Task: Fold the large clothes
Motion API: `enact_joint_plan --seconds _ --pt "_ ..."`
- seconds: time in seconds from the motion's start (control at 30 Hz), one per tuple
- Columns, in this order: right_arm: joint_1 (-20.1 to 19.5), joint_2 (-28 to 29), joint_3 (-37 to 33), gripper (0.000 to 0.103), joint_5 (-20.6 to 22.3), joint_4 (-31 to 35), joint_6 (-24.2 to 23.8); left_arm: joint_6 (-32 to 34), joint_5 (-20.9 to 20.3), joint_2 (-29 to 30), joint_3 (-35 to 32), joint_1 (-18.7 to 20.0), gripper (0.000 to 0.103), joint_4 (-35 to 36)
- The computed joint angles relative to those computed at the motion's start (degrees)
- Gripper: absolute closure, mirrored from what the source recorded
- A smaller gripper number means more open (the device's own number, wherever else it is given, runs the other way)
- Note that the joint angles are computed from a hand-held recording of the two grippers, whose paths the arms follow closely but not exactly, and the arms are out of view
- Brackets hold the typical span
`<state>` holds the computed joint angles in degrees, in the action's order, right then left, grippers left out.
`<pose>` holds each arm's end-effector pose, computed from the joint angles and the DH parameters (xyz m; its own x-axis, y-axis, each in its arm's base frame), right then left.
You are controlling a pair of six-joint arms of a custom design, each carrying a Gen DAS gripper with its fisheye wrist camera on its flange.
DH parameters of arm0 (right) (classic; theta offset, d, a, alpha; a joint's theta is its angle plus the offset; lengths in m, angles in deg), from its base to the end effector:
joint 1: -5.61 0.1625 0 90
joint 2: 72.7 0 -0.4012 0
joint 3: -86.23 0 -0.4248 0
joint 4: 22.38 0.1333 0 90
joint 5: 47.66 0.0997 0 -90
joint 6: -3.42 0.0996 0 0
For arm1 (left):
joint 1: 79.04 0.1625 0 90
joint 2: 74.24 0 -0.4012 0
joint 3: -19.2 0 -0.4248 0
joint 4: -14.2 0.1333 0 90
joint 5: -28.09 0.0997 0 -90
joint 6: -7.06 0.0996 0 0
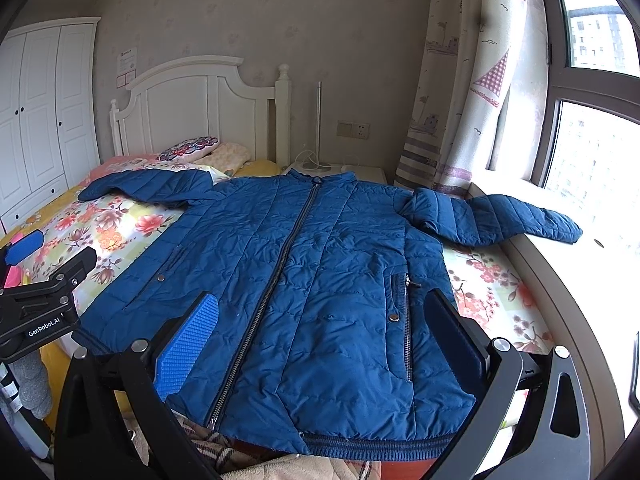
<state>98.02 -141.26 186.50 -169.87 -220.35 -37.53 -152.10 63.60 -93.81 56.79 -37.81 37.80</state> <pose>0.1059 -0.6097 0.3895 -0.6484 0.2083 0.7323 -0.5759 0.4950 -0.6507 -0.4295 -0.6615 0.0525 -0.6078 0.1892 -0.7712 0.7658 0.3964 -0.5063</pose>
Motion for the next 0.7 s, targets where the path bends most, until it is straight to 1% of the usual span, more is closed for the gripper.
enact_joint_plan --seconds 0.53,0.7 --pt "-0.6 -0.2 -0.2 0.005 0.2 1.6 1.5 -0.5 0.0 -0.9 1.6 0.2 0.002 -0.1" --pt "-0.8 -0.4 0.0 0.005 0.4 1.2 1.6 -0.3 -0.1 0.0 0.1 0.2 0.002 0.8"
